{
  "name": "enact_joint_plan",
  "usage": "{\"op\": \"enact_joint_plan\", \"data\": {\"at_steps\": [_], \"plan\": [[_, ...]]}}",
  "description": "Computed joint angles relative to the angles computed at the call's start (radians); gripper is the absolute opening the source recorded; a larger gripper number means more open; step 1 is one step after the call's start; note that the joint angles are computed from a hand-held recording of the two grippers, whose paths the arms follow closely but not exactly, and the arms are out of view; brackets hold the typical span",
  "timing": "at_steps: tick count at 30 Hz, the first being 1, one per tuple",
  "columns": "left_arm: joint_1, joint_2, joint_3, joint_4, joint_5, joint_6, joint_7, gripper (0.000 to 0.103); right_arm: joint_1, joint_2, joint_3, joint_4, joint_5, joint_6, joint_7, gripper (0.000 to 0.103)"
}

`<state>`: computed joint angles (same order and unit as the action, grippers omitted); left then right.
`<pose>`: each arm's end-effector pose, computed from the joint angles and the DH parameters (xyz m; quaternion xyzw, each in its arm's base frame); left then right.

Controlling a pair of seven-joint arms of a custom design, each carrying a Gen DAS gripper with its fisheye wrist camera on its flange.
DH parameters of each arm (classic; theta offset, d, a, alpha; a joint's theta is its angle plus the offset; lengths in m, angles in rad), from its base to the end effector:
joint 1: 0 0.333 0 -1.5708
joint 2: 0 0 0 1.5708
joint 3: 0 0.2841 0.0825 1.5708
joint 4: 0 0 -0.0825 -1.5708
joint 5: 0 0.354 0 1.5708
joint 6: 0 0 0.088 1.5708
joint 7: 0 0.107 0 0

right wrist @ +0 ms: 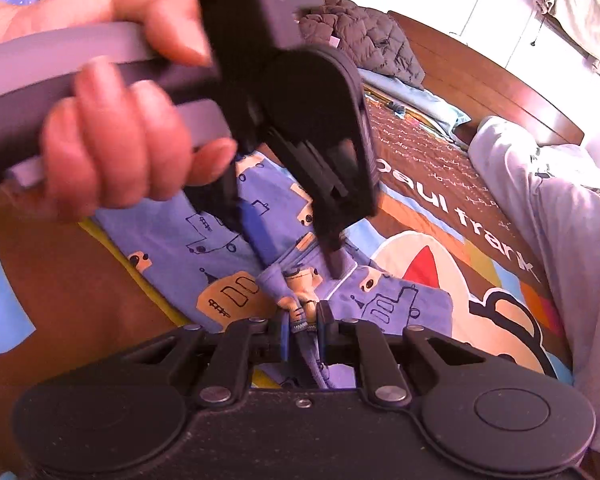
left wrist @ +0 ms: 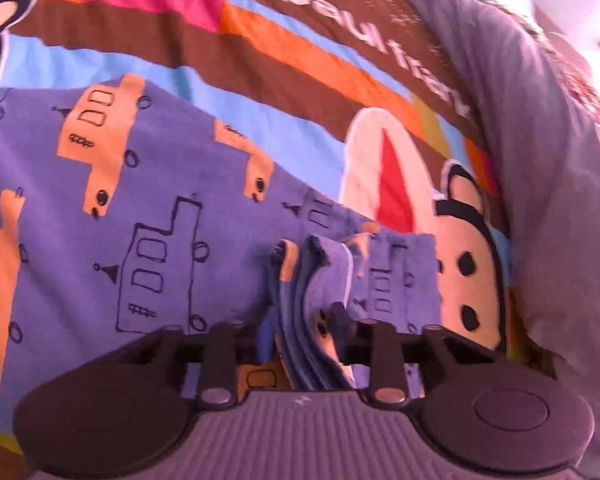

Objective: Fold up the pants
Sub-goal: 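Pinch the stacked pant-leg edges together with both grippers and press them flat, then open both grippers and release the lengthwise-folded pants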

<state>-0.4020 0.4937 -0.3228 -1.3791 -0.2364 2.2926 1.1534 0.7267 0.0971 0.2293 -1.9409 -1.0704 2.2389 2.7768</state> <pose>0.5436 -0.4270 0.4706 0.6379 -0.7189 0.2475 0.1225 0.3565 0.4546 0.4492 -0.7429 0.5126 -0.3764 0.2089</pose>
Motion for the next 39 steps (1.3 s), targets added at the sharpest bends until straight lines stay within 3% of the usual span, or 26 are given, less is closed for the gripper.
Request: {"op": "enact_joint_plan", "data": {"at_steps": [3,12,19,24,29,33,35,36,37,38,39], "plan": [[-0.012,-0.01,0.01,-0.012,0.018,0.02,-0.031,0.016,-0.006,0.003,-0.004,0.0,0.014,0.011,-0.014,0.014],[-0.031,-0.078,0.014,-0.107,0.092,0.11,-0.014,0.01,-0.014,0.015,-0.01,0.017,0.069,0.015,-0.075,0.014],[0.028,-0.162,-0.019,-0.218,-0.015,0.201,0.063,0.01,0.03,0.051,-0.008,0.061,-0.015,-0.058,-0.047,0.014],[0.079,-0.25,-0.01,-0.291,-0.084,0.203,0.167,0.01,0.08,0.132,-0.015,0.194,-0.046,-0.114,-0.029,0.014],[0.123,-0.331,0.038,-0.375,-0.097,0.171,0.215,0.01,0.145,0.3,-0.049,0.432,-0.005,-0.106,-0.124,0.014],[0.174,-0.347,0.065,-0.441,-0.183,0.16,0.262,0.012,0.191,0.445,-0.077,0.615,0.044,-0.094,-0.256,0.015],[0.188,-0.349,0.076,-0.475,-0.201,0.177,0.25,0.02,0.201,0.497,-0.086,0.678,0.087,-0.099,-0.315,0.023],[0.193,-0.364,0.079,-0.511,-0.215,0.208,0.235,0.024,0.226,0.505,-0.122,0.685,0.123,-0.088,-0.334,0.027],[0.204,-0.382,0.076,-0.546,-0.267,0.238,0.264,0.026,0.231,0.488,-0.135,0.656,0.13,-0.065,-0.331,0.037],[0.213,-0.4,0.072,-0.573,-0.322,0.254,0.306,0.03,0.206,0.444,-0.113,0.593,0.117,-0.028,-0.307,0.054],[0.214,-0.422,0.072,-0.601,-0.351,0.276,0.338,0.044,0.206,0.389,-0.126,0.517,0.109,0.023,-0.28,0.064]]}}
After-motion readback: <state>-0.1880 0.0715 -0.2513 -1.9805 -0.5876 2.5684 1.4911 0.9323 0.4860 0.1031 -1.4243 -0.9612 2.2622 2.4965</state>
